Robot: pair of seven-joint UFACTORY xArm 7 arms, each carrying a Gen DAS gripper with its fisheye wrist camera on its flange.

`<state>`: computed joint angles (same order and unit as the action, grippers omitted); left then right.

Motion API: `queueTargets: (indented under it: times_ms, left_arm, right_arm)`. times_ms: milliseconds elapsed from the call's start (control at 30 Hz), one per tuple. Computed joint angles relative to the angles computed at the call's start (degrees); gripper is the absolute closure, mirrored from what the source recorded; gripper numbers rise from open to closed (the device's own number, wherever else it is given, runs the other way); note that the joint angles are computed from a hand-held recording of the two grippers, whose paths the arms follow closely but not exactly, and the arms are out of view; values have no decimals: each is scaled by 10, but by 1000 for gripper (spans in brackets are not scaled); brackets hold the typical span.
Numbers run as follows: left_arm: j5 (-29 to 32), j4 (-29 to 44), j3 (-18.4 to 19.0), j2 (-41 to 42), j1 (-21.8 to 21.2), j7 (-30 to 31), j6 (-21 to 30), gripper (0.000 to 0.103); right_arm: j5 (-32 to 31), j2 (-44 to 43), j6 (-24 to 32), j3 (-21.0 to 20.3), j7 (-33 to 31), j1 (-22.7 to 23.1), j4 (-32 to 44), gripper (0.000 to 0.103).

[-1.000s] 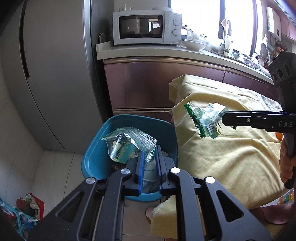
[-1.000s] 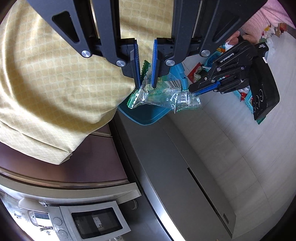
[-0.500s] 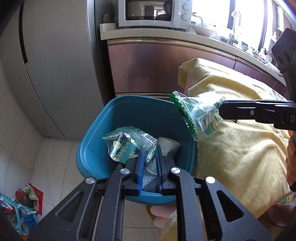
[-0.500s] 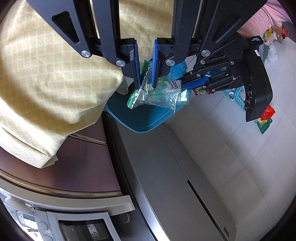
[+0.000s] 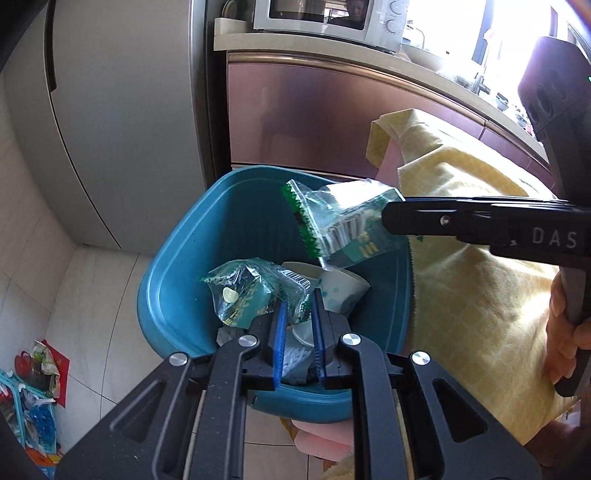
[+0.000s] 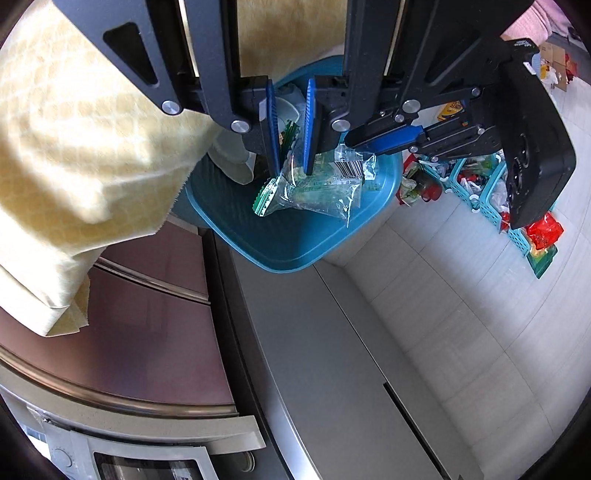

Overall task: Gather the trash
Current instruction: 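Open both tools to drop the plastic wrappers into the bin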

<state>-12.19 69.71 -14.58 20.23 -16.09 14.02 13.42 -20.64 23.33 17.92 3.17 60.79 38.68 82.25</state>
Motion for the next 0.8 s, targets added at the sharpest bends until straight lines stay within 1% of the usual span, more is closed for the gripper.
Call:
queueTargets:
  times_ms: [100,167,233,267,367,500,800]
  left_arm:
    - [-12,3,-9,4,9,6,2,89]
    - [-15,2,-6,5,8,3,2,81]
    - [-20,4,-10,7,11,5,4,79]
    - [-21,5,-10,8,11,5,5,79]
    - [-25,1,-11,5,11,6,2,79]
    - [-35,-4,-15,0,16,9,-2,79]
    - [-62,-38,-26,-31,24,26,-24,76]
  right_arm:
    - [17,18,12,9,-13,-8,22,91]
    - [26,27,17,10,-19,-10,36,88]
    - [37,36,23,12,-28,-13,49,84]
    - [40,38,24,12,-28,-12,51,82]
    - [53,41,27,15,-38,-15,56,82]
    - [56,41,21,10,-39,-10,53,81]
    - [65,41,12,12,-55,-11,48,79]
